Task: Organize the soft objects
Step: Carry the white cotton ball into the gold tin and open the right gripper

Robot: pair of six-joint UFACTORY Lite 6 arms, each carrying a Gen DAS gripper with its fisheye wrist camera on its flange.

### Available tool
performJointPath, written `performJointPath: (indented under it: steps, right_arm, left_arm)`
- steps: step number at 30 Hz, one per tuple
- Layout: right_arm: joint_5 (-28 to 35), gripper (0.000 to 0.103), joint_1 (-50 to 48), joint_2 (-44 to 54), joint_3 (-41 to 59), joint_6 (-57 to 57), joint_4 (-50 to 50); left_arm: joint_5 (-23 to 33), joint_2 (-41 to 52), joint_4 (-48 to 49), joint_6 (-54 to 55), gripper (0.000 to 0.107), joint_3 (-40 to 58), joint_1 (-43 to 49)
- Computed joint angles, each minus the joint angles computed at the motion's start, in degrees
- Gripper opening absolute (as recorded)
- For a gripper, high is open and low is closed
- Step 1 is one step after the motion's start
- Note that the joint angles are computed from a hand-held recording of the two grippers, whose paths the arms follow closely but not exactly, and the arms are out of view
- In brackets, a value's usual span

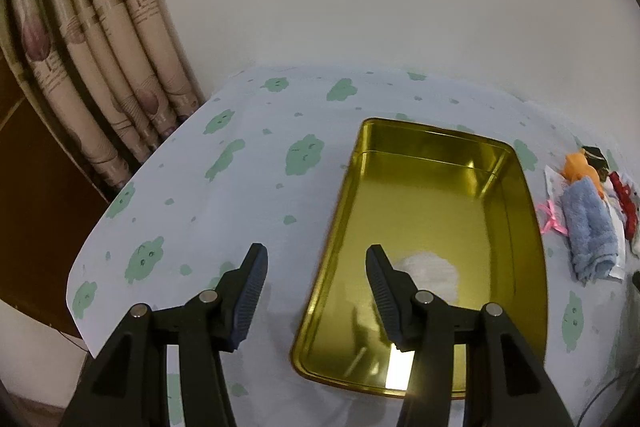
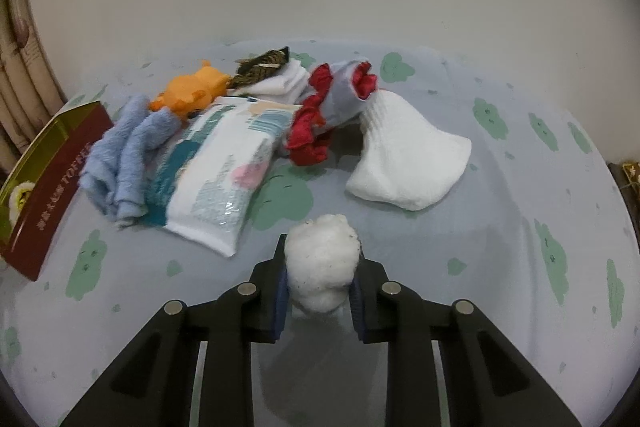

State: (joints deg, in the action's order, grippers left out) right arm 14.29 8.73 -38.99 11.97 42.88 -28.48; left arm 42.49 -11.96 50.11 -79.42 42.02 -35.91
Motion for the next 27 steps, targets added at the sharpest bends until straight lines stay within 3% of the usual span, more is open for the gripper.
performJointPath:
  steps: [5,12,18,27]
  right_arm:
    - [8.4,0.023,13.9,0.1,4.9,18.4,-12.7]
    - [11.9,0.023,32.0,15.7,20.3,32.6,-21.9]
    - [11.1,0.023,41.2,31.5,35.6,33.9,-22.6]
    - [10.0,0.023,47.6,50.9,55.7,26.1,-17.1]
  left_arm:
    - [-1.3,-3.5,1.5,-1.3,0.052,-4.4,2.3]
    - [-4.7,-10.0,0.9,-0.3,0.052,-10.4,8.3]
    - [-9.9,-14.0,-4.2,4.8,0.052,-12.7,15.5]
    - [-11.5,-16.5,-7.6,7.7,0.052,-14.0,21.8]
